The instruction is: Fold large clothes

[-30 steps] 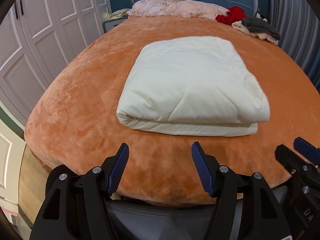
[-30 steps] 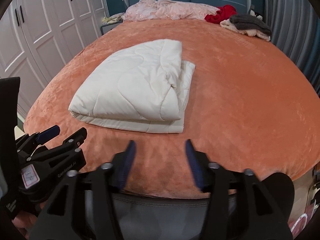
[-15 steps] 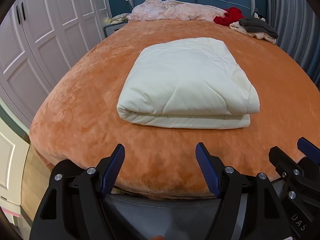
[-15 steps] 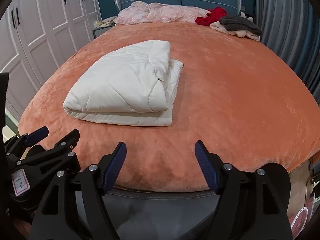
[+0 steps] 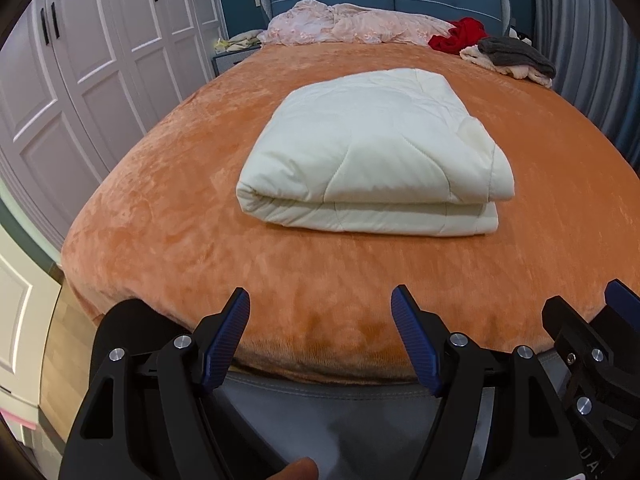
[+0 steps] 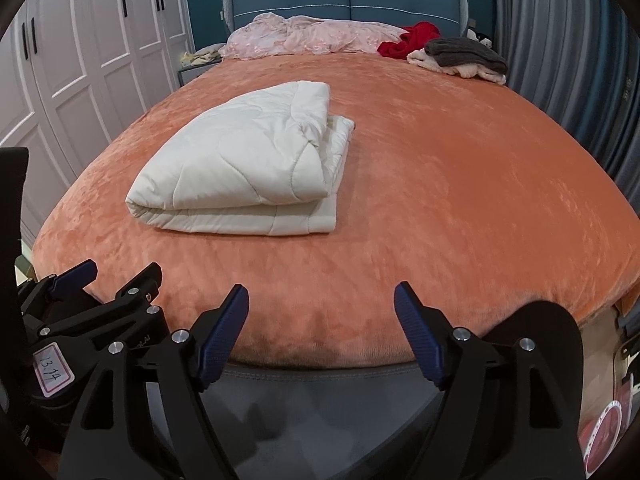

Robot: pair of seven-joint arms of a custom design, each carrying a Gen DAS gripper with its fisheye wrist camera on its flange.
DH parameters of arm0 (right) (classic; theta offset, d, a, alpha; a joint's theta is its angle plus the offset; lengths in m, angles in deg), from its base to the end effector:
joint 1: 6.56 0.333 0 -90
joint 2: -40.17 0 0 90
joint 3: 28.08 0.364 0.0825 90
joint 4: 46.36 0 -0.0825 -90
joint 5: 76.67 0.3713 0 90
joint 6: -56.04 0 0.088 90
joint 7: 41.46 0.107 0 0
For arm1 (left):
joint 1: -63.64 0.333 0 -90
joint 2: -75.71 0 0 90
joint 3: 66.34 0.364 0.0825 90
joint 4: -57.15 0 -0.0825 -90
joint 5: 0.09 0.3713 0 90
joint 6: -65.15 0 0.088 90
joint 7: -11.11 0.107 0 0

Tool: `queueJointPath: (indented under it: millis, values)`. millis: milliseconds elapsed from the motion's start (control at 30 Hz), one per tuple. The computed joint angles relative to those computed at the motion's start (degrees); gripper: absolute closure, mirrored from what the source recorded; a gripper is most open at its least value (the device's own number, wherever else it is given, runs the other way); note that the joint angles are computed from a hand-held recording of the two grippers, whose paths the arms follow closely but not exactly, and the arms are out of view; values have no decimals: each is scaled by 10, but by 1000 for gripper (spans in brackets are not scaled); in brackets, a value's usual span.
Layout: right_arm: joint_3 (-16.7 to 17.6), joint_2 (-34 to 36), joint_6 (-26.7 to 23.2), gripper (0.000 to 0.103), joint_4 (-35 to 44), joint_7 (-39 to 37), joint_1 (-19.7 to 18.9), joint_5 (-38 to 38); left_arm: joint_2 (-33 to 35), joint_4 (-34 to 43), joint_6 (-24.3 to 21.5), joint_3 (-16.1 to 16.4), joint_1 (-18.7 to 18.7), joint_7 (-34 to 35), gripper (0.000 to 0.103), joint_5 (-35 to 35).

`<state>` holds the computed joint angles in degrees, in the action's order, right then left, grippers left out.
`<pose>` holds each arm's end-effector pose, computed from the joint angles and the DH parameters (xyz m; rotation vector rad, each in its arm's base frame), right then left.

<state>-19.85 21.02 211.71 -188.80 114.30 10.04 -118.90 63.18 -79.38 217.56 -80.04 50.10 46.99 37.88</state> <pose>0.3883 0.2121 0.5153 -1.6913 1.8932 -0.6915 0.4174 -0.2416 0.5057 -1.7594 1.8658 -0.5525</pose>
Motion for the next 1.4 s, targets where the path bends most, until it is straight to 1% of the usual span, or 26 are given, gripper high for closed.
queueJointPath:
  millis: [100, 200, 333, 433, 567, 700, 1000, 1267, 1400]
  values:
    - [11, -5, -8, 30, -7, 7, 1, -13, -9, -11, -1, -6, 5, -24, 32, 14]
    - [14, -7, -15, 30, -12, 1, 8, -19, -16, -21, -6, -12, 8, -42, 33, 36]
    - [24, -7, -32, 30, -10, 5, 9, -42, -29, -37, 3, -16, 12, -68, 33, 68]
    - [21, -8, -28, 30, -10, 9, 13, -47, -32, -41, 13, -9, 11, -65, 32, 65]
    - [23, -15, -25, 25, -11, 31, 7, -65, -37, -38, -1, -20, 18, -87, 32, 95]
    - [18, -14, -22, 25, -12, 32, 10, -59, -39, -37, -3, -18, 16, -90, 32, 100]
    - [20, -14, -23, 25, -11, 37, 10, -65, -40, -39, -1, -16, 13, -88, 32, 106]
    - [18, -15, -22, 25, -12, 36, 10, -64, -41, -42, 9, -10, 12, -78, 32, 96]
    - [18, -16, -20, 25, -13, 36, 9, -65, -41, -41, 9, -13, 14, -79, 32, 97]
